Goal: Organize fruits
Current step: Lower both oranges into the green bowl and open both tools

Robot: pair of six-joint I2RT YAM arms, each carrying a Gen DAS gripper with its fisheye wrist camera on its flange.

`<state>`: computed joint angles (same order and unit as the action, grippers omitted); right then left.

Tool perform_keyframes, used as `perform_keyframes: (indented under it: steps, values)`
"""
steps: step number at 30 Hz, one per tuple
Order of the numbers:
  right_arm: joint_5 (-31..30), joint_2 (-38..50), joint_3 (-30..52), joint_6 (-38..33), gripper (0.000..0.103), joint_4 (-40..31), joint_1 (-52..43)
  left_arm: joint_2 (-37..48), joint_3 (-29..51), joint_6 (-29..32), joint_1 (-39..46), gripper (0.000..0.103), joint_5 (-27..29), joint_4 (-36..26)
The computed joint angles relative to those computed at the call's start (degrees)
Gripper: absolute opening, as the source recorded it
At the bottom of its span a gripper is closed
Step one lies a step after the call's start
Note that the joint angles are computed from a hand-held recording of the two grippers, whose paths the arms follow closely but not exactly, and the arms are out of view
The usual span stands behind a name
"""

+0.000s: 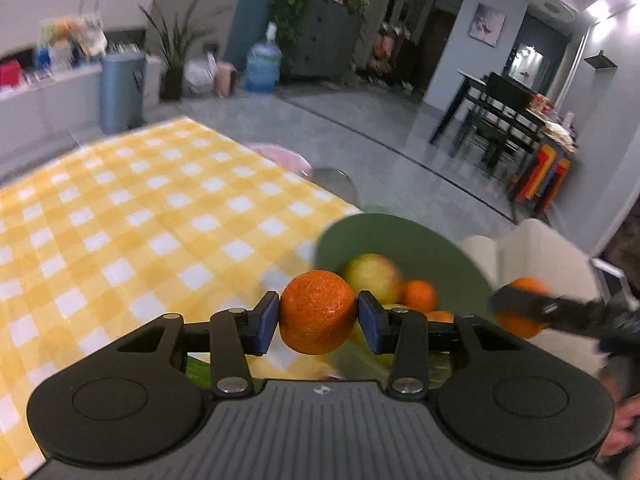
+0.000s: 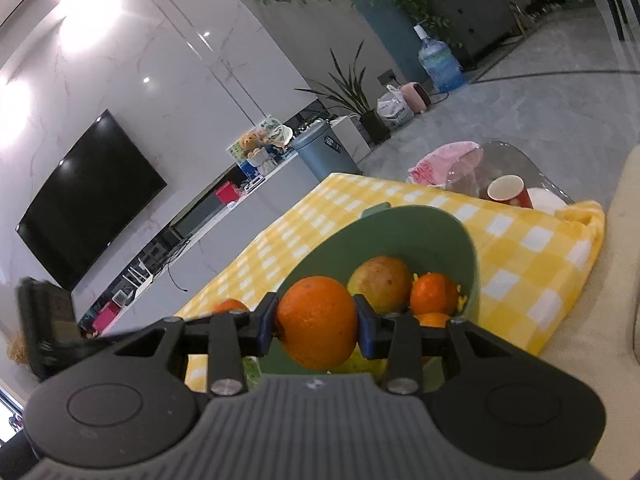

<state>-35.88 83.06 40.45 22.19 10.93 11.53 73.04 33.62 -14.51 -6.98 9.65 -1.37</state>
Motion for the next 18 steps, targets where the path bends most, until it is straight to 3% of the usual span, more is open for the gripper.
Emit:
perform_keyframes:
  steps: [2,7,8,9,10,13,18]
  values:
    - [-2.4,0.5,0.5,-2.0,0.038,-1.6,-1.1,1.1,3.3,-2.2,-1.5,0.048,1.4,-3.1]
    - [-1.6,1.8,2.0,-4.7,0.040,-5.2,-0.3,6.7,8.3,-7.1,-5.8,0.049,1.2,-2.5]
    - [-1.5,1.7,1.7,-4.5,0.042,-4.5,-0.3,8.1,9.0,-7.5,-6.5,0.049,0.2,-1.9]
    - [-2.2,1.6,1.4,-3.9,0.055,-3.7,-0.4,9.3,9.5,-8.0,-7.4,0.049,-1.6,-1.1]
    - [-2.9,1.2,0.8,-3.5,0.061,-2.5,-0.7,10.6,10.2,-8.7,-8.5,0.049,-4.6,-0.5]
    - [-3.5,0.0,-1.0,-2.3,0.061,1.6,-1.9,12.9,11.2,-9.8,-10.1,0.049,-10.6,0.6]
    - [-4.9,0.9,-2.0,1.4,0.061,5.0,-4.7,14.9,12.2,-10.8,-8.5,0.049,-7.7,0.1]
